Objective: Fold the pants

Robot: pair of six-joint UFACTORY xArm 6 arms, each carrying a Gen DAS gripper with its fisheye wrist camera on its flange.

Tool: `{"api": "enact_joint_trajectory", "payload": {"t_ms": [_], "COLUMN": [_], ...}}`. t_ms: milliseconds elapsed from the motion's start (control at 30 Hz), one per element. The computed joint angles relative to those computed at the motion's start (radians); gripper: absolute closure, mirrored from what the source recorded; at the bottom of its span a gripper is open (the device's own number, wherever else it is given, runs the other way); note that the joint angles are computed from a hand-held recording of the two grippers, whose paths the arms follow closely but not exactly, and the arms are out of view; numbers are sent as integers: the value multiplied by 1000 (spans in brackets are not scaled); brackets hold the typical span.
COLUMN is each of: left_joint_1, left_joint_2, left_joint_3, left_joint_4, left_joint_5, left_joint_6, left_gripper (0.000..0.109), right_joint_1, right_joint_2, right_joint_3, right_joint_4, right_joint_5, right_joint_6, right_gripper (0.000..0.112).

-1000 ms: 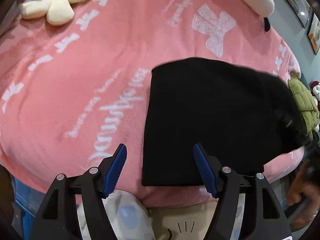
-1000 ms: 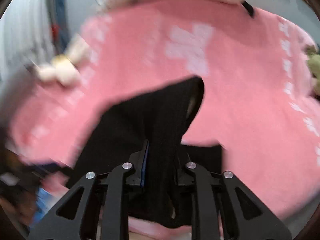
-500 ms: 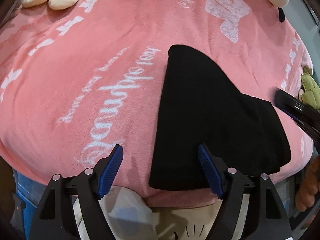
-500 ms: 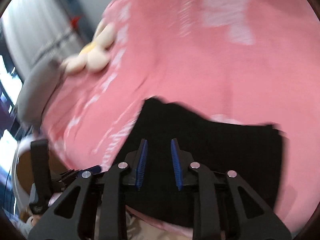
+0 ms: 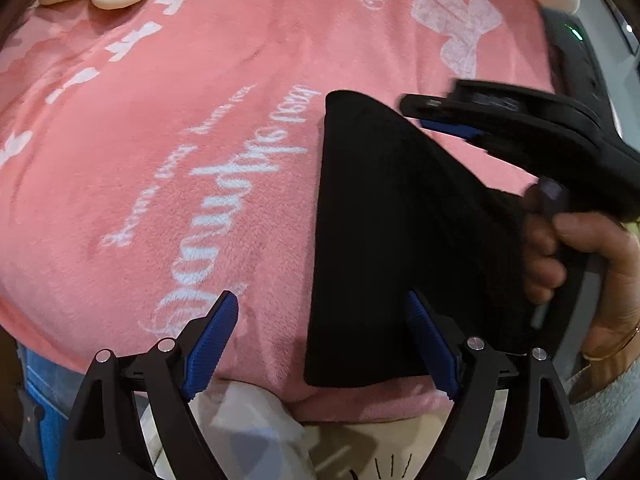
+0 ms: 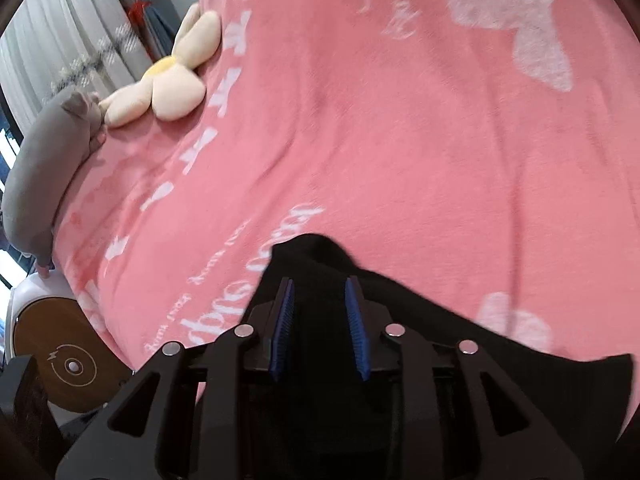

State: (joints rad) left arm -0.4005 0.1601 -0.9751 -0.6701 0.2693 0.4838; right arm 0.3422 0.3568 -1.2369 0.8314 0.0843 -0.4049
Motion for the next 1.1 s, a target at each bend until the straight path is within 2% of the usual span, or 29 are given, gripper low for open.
{"api": "enact_joint_trajectory", "payload": {"t_ms": [33,67,167,233,267,333,400,433,467,500,667,733,800,867,967,1033,1100], "left_joint_1": [3,4,1,-4,-7,-5,0,2,3,4,12,15,18,18,19,18,19], "left_joint_2": [0,0,5,4,4,7,10,10,11,12,15,16,13,13,14,17,20], "left_joint_3": [0,-3,-11,-6,-4,-5,-8,-8,-8,-7,-1,-2,-2,-3,-3,-5,-8], "left_joint_4": [-18,-27,-54,-37,-28,-31,-54,-61,-62,-71,-109,-118,-122,-118,-131,-135,-138], "left_joint_5": [6,15,41,28,20,24,37,40,41,44,54,60,64,63,63,67,67], "left_joint_6": [12,15,41,37,33,34,47,53,56,68,104,108,112,113,121,127,138], "left_gripper": [26,27,27,27,27,26,26,26,25,25,22,22,22,22,22,22,22], "right_joint_1": [-16,-24,-61,-84,-95,-118,-122,-120,-106,-92,-70,-73,-81,-83,-76,-78,-80], "right_joint_2": [-13,-25,26,83,111,221,289,292,268,219,58,43,59,99,118,90,88], "right_joint_3": [0,8,-73,-179,-227,-399,-503,-510,-475,-401,-176,-161,-187,-230,-252,-226,-220], "right_joint_4": [49,61,-44,-26,-66,-234,-336,-344,-391,-415,-335,-256,-217,-245,-253,-186,-181], "right_joint_5": [31,49,91,163,213,389,524,553,552,508,380,395,446,496,483,460,460], "right_joint_6": [-48,-61,24,1,25,119,143,126,109,88,-20,-87,-132,-121,-95,-144,-142], "right_gripper": [66,62,61,71,75,89,91,91,91,91,90,90,81,80,78,77,78]}}
